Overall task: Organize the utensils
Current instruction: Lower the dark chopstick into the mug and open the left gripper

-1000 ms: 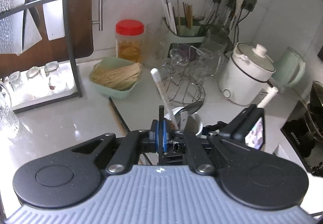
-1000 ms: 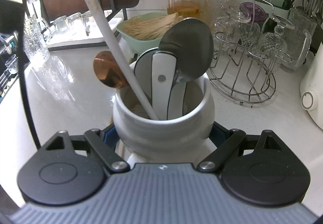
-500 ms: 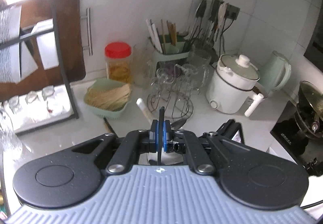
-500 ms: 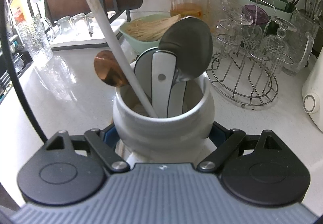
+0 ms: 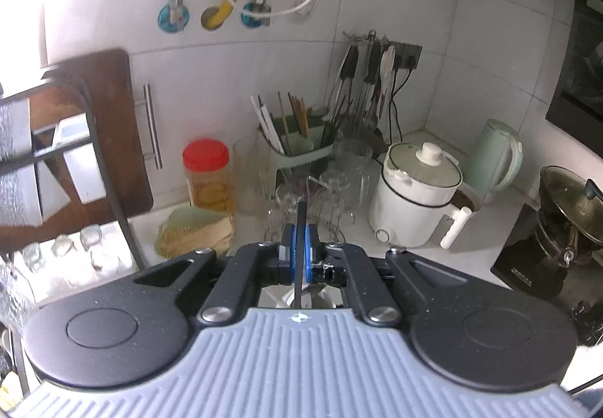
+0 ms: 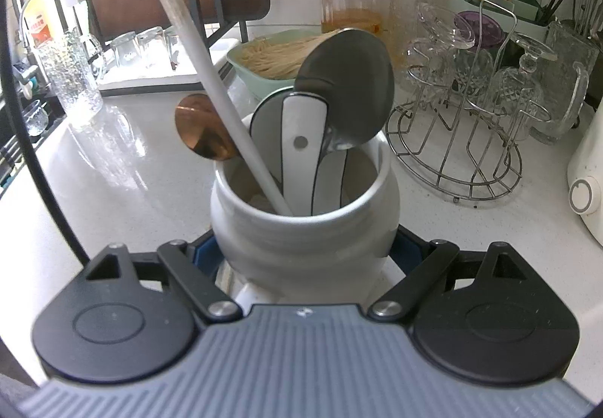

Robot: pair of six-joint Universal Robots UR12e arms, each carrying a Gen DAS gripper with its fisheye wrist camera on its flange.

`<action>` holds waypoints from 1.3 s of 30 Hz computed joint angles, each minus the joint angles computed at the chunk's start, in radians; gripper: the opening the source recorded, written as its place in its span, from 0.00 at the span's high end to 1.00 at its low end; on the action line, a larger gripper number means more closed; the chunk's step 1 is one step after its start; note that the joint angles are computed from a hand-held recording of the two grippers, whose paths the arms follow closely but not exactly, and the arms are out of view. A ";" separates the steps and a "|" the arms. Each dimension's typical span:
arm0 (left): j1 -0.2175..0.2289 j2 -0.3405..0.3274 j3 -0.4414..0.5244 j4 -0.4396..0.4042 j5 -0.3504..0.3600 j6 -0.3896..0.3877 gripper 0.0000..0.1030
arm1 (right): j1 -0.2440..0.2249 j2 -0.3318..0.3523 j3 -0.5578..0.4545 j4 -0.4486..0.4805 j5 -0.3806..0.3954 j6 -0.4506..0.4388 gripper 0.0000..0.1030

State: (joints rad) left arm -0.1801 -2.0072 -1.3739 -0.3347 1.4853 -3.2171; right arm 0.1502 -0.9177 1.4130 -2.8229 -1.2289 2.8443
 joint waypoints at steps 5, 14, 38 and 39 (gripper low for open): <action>-0.001 -0.009 0.021 0.019 0.002 0.014 0.95 | 0.000 0.000 0.000 -0.002 0.000 0.001 0.11; -0.003 -0.043 0.072 0.042 -0.015 0.015 0.95 | 0.000 0.001 -0.001 -0.001 0.000 0.001 0.11; 0.009 -0.132 0.226 -0.288 -0.112 -0.053 0.95 | 0.001 0.002 0.001 -0.012 -0.002 0.007 0.11; 0.010 -0.136 0.237 -0.320 -0.121 -0.058 0.95 | 0.001 0.002 0.000 -0.011 -0.002 0.008 0.11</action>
State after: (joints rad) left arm -0.1699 -2.1430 -1.1365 -0.6543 1.3644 -3.2751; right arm 0.1513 -0.9159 1.4134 -2.8341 -1.2312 2.8523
